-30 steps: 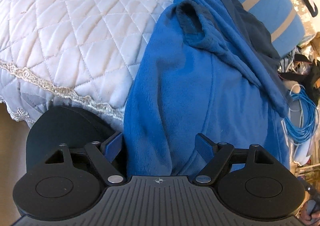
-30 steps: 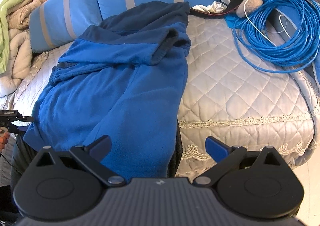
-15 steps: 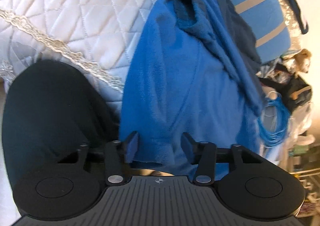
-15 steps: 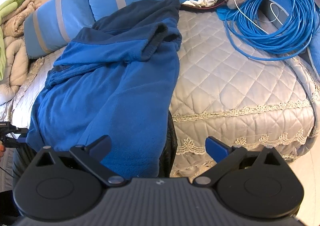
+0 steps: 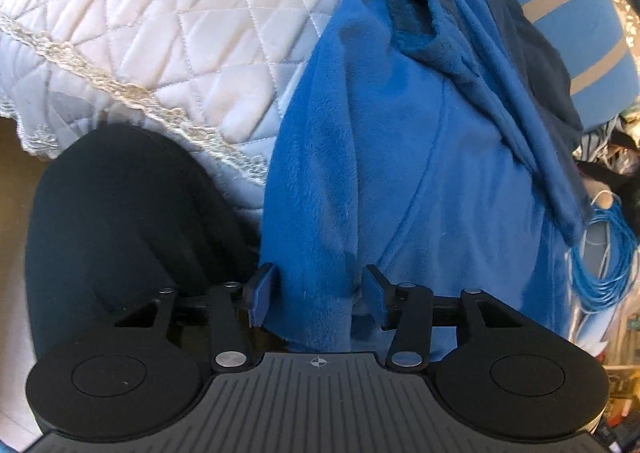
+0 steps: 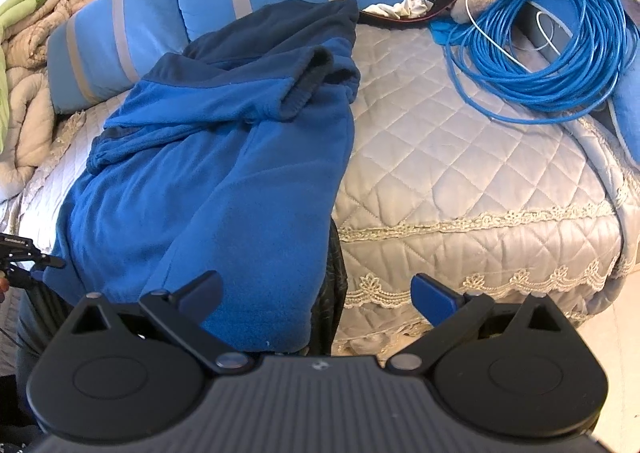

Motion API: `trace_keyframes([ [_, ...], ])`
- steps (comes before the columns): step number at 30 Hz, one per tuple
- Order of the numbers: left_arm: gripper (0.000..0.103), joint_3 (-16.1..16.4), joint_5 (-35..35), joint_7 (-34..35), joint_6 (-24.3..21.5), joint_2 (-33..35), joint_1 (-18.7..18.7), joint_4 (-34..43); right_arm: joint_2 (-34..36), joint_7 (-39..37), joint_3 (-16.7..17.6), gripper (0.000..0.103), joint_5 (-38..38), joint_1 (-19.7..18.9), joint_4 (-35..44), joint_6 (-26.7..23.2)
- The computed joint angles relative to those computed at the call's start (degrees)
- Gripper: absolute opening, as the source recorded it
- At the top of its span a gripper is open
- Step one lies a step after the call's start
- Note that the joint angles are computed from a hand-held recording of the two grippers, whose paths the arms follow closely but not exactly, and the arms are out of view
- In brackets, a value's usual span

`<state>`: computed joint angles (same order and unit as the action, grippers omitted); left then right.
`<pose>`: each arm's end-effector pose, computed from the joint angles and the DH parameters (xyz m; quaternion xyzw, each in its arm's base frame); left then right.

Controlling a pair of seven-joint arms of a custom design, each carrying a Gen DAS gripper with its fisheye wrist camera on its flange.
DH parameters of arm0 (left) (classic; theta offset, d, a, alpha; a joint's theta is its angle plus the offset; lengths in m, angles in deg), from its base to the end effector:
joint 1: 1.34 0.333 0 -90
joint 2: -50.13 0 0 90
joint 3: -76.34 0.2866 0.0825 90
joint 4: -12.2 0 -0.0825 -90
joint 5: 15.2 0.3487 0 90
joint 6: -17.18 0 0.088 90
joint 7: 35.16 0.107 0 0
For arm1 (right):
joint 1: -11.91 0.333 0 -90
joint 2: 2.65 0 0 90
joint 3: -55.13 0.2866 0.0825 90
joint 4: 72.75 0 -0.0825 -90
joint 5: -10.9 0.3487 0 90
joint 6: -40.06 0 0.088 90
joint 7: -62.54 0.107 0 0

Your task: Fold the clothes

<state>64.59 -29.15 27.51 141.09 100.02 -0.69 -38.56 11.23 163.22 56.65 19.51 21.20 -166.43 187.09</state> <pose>0.7476 -0.0880 0.4171 0.8226 -0.4975 0.2656 0.0725 0.6314 0.1164 0.5381 -0.6312 0.6960 -0.1378 0.3135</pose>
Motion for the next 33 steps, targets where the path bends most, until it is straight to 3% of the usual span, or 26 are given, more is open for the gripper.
trace_keyframes([
  [2, 0.044, -0.80, -1.46, 0.32, 2.19, -0.20, 0.68, -1.42, -0.05, -0.11, 0.15, 0.103, 0.73, -0.16, -0.39, 0.24],
  [3, 0.039, -1.15, -2.16, 0.51, 2.98, -0.27, 0.99, -1.97, -0.08, -0.15, 0.20, 0.103, 1.01, -0.20, -0.59, 0.33],
  [4, 0.022, -1.24, -2.53, 0.49, 3.13, -0.41, 1.17, -2.35, -0.10, -0.20, 0.24, 0.103, 1.26, -0.24, -0.78, 0.41],
  [6, 0.018, -0.43, -1.45, 0.26, 1.53, -0.48, 0.80, -1.38, -0.30, -0.38, 0.24, 0.103, 1.26, -0.19, -1.23, 0.61],
  [13, 0.017, 1.00, 2.12, 4.72, -0.26, -5.27, 1.05, -3.55, -3.14, -4.36, 0.17, 0.103, -0.21, -0.25, -6.01, 3.58],
  [18, 0.017, 0.79, 0.13, 7.39, 2.53, -10.72, 3.16, -8.73, -6.87, -21.34, 2.76, 0.102, 13.00, -2.64, -12.23, 7.32],
  [21, 0.016, 0.61, -1.25, 7.93, 4.03, -11.82, 3.69, -8.78, -7.41, -25.82, 2.43, 0.099, 14.99, -1.87, -13.65, 6.67],
  [23, 0.016, 0.60, -1.25, 7.77, 4.44, -10.97, 3.06, -6.62, -7.06, -23.98, 1.77, 0.098, 14.09, -1.00, -14.48, 7.99],
  [26, 0.016, 0.48, -1.07, 7.43, 4.69, -10.02, 2.35, -4.23, -6.40, -20.33, 1.22, 0.084, 13.25, -0.33, -15.29, 9.27],
  [28, 0.016, 0.34, -1.11, 7.35, 4.69, -9.48, 2.09, -2.99, -5.88, -19.14, 1.54, 0.081, 16.24, -0.69, -15.89, 10.54],
  [33, 0.016, 0.26, -0.86, 6.79, 3.45, -7.92, 1.86, 0.18, -5.08, -19.27, 3.38, 0.066, 25.18, -1.16, -17.75, 19.45],
])
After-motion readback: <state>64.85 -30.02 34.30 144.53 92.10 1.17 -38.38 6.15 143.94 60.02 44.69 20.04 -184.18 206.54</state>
